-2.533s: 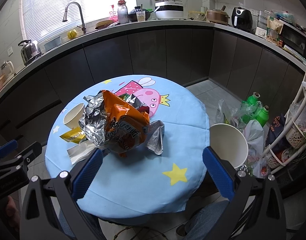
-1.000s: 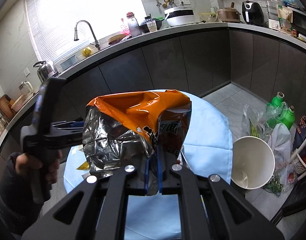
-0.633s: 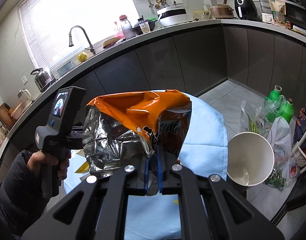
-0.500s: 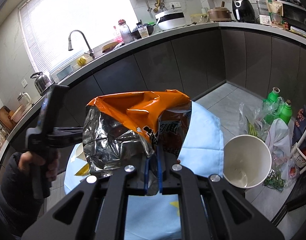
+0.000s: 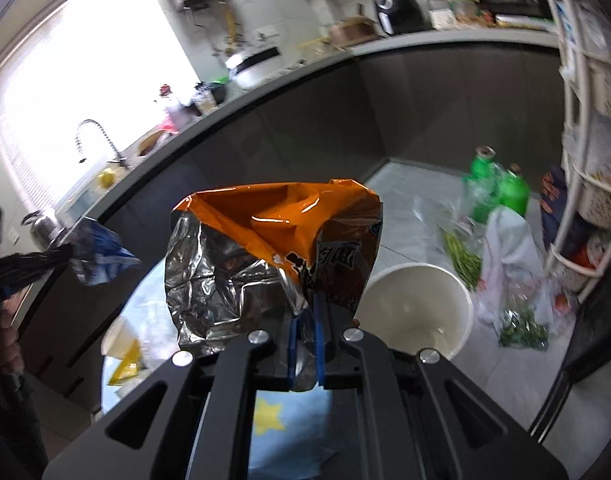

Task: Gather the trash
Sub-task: 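Grasp the blue printed wrapper with the left gripper while the right carries the chip bag to the bin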

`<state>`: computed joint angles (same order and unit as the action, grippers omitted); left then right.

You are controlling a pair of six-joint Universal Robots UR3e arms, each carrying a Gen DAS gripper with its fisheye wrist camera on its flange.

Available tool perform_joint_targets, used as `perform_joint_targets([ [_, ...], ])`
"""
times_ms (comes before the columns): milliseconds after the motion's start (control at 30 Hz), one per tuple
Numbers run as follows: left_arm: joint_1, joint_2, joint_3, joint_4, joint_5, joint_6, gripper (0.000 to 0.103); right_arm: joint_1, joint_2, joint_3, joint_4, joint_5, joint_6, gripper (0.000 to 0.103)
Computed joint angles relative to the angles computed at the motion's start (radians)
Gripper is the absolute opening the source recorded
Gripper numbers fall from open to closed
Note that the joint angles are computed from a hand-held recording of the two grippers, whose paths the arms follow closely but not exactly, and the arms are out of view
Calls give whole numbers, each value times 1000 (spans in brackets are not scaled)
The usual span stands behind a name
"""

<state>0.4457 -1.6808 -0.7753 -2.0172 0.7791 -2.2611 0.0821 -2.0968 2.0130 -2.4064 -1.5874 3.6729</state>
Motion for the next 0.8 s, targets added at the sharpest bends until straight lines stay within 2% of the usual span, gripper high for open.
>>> perform_joint_targets([
  [67,-70,-4,-9,10,-15,-20,3,-137,-90,97,39,96,-53,8],
  [133,-139,-10,-43,70,-18,-59,3,-249,-150,189,59,179,-90,8],
  [200,-215,-17,-88,152,-16,-109,3,-347,-174,276,43,267,-133,8],
  [267,-290,-54,-102,220,-4,-159,3,-387,-154,343,-5,303,-162,8],
  [433,-431,-162,-77,342,58,-258,3,-409,52,435,-243,321,-198,9],
  [533,-490,-232,-42,382,83,-299,3,-422,233,448,-410,317,-212,14],
  [600,-524,-269,-31,412,100,-322,3,-417,318,446,-475,306,-217,20],
  [667,-554,-306,-7,431,125,-337,3,-405,376,438,-506,279,-216,41],
  [733,-585,-358,36,437,146,-349,3,-423,380,464,-535,291,-231,46],
  [800,-612,-400,64,446,168,-361,3,-443,349,499,-540,299,-254,46],
])
